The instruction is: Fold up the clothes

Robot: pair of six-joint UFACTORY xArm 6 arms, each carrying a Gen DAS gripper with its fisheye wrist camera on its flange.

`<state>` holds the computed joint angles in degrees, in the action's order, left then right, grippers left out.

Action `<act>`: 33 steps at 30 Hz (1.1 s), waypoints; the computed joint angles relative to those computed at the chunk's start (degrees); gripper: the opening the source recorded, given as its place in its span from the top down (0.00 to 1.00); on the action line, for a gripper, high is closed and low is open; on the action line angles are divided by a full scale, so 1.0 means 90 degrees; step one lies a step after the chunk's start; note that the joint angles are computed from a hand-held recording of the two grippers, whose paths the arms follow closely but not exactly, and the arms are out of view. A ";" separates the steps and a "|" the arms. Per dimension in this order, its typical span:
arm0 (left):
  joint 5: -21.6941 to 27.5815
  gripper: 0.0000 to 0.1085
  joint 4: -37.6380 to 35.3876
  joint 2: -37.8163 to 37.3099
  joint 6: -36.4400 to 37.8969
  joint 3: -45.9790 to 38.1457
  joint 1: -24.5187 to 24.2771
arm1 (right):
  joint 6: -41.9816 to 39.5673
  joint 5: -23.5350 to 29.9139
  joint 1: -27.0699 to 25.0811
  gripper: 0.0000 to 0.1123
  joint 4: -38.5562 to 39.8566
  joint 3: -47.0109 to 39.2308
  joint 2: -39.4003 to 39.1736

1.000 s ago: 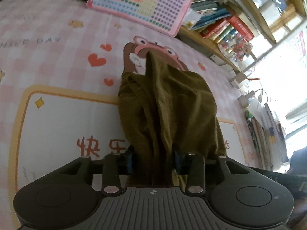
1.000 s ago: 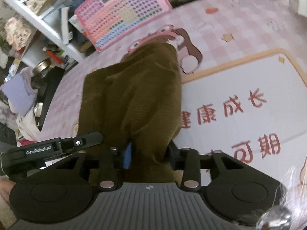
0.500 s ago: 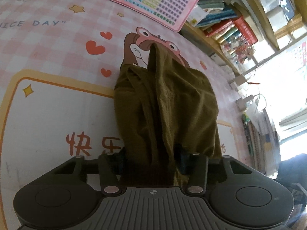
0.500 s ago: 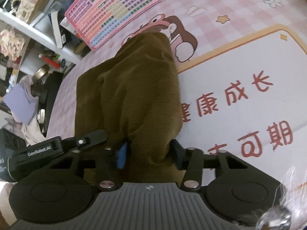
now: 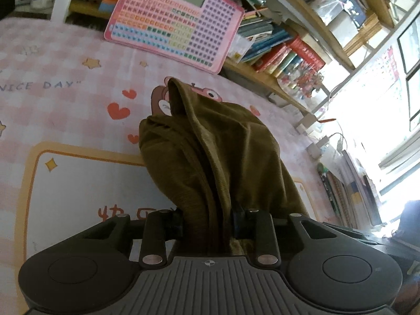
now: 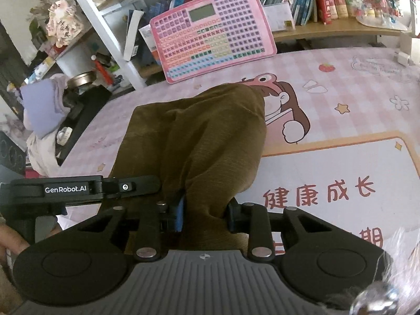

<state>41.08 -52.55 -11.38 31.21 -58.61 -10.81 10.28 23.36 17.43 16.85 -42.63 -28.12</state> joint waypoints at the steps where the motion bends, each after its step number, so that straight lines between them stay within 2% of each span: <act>1: -0.0005 0.73 -0.0010 -0.0038 0.0044 0.0027 0.0004 | 0.0060 -0.0005 0.0019 0.75 -0.0041 0.0008 -0.0008; 21: 0.0056 0.73 -0.0287 -0.0569 0.0474 0.0459 0.0160 | 0.0930 -0.0069 0.0336 0.75 -0.0682 0.0221 -0.0266; 26: -0.0083 0.73 -0.0178 -0.0661 0.0278 0.0549 0.0079 | 0.0588 -0.0004 0.0291 0.75 -0.0389 0.0233 -0.0295; 33: -0.0576 0.73 0.0215 -0.0586 -0.0319 0.0512 -0.0222 | -0.0686 0.0118 0.0069 0.75 0.0699 0.0045 -0.0097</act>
